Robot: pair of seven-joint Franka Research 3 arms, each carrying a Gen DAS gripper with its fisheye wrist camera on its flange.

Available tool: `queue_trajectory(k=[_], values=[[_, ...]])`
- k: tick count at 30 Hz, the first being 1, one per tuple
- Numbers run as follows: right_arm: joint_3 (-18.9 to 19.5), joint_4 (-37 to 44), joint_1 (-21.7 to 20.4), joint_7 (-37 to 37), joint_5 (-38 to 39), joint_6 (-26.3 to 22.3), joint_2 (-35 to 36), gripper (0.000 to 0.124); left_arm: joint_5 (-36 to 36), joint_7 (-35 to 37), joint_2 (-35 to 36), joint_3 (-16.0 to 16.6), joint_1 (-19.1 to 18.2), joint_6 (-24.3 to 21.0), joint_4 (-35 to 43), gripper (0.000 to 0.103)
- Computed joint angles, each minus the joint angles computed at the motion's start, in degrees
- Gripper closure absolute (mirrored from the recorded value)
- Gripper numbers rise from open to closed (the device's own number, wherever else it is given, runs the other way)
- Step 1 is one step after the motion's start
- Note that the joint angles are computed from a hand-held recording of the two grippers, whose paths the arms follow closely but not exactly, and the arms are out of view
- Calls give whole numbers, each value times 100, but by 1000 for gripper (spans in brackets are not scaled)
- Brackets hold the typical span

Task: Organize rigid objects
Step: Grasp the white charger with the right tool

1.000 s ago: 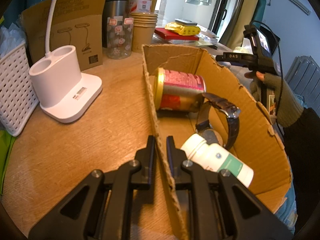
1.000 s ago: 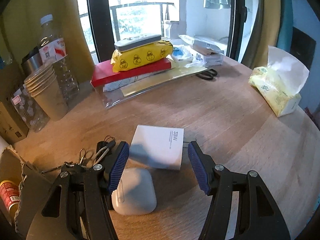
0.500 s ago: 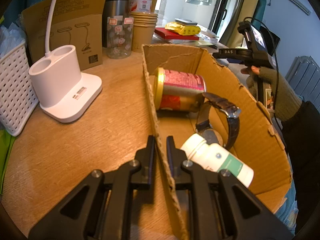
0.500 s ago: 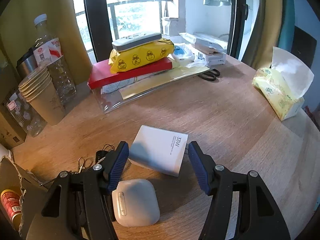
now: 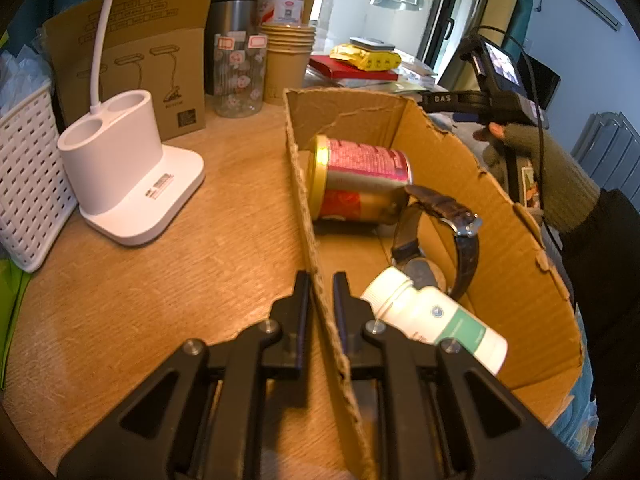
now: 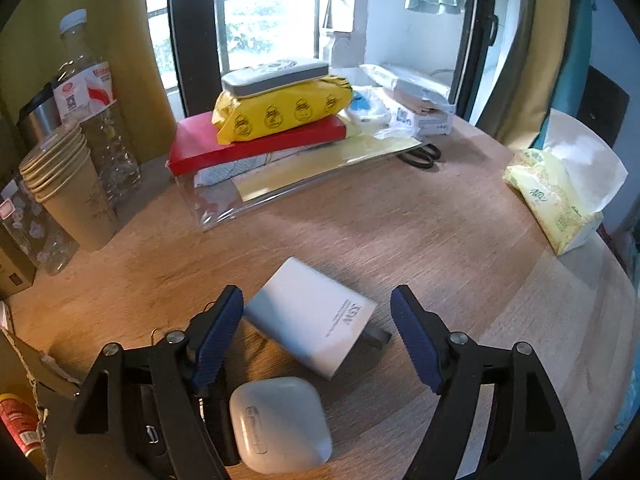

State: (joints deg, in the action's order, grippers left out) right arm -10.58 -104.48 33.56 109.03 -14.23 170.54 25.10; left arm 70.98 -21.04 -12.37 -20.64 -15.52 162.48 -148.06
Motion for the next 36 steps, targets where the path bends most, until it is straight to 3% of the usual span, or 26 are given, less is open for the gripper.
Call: queue_trajectory(k=[7,13,20,29,31,36], values=[[59,-30,-22,-75,57,60,1,50,31,-38,0,-1,-1,4,2,90],[-581,30,546,369,-532,79,132,49,30,-35,-15,8,1,19,-14,90],[-406,-108,338,483,-495,157,25,49,31,-21,-37,3,21,36,-37,90],[-655,-949,466,694,-434,707,-563,49,22,-14,-29,1,21,33,-31,90],[-777,-1170,575,750,-476,792,-744,49,23,-20,-31,1,21,34,-32,90],[-1506,-1695,1212,1353,-1152,976,-1192,49,24,-17,-28,5,22,42,-32,90]])
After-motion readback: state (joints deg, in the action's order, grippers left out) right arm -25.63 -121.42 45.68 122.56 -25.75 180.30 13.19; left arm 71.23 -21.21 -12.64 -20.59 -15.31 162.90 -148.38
